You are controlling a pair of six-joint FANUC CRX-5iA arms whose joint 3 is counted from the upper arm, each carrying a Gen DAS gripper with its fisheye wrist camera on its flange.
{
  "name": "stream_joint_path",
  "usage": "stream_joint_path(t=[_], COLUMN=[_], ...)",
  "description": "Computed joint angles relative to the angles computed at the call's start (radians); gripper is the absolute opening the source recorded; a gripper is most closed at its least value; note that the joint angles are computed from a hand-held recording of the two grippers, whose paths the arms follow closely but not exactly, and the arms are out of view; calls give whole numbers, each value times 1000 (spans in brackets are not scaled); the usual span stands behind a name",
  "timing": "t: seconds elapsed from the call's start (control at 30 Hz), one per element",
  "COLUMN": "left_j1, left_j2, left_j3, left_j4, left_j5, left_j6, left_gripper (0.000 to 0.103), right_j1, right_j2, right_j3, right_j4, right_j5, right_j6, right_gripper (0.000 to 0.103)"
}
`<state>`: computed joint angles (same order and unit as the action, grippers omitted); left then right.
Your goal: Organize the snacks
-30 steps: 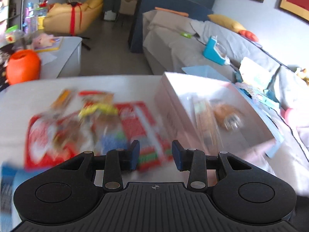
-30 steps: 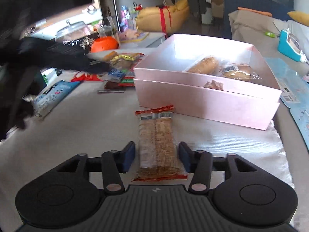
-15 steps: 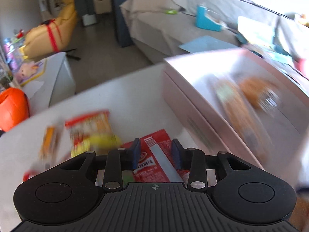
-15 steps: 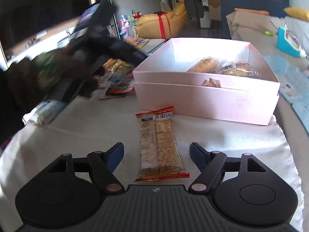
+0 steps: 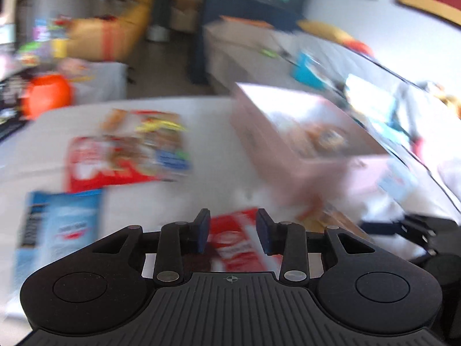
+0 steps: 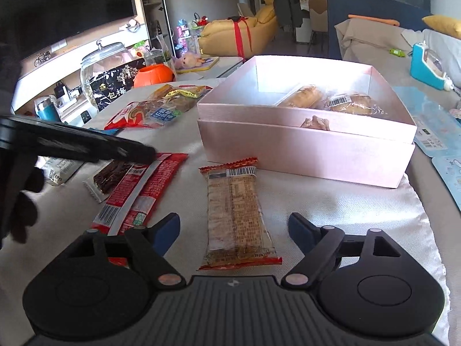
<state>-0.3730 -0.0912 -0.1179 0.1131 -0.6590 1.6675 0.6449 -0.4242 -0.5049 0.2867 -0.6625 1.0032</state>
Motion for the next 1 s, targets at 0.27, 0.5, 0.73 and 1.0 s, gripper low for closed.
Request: stream_joint_path(t=[0.27, 0.5, 0.73, 1.0], left_j1=[-24, -83, -78, -57], left_j2=[44, 80, 59, 58], left_j3=[97, 181, 162, 151], left_j4=[-99, -245, -273, -204], left_j5=[-184, -278, -276, -277], left_j6=[18, 70, 94, 29], left_gripper=[39, 35, 42, 46], right_j1=[15, 22, 21, 15], right_j2=[7, 11, 13, 12], right_j3=[-10, -8, -5, -2], right_j4=[39, 53, 43, 21], right_j5=[1, -6, -8, -4], right_j6=[-22, -24, -10, 8], right_gripper=[87, 89, 92, 93])
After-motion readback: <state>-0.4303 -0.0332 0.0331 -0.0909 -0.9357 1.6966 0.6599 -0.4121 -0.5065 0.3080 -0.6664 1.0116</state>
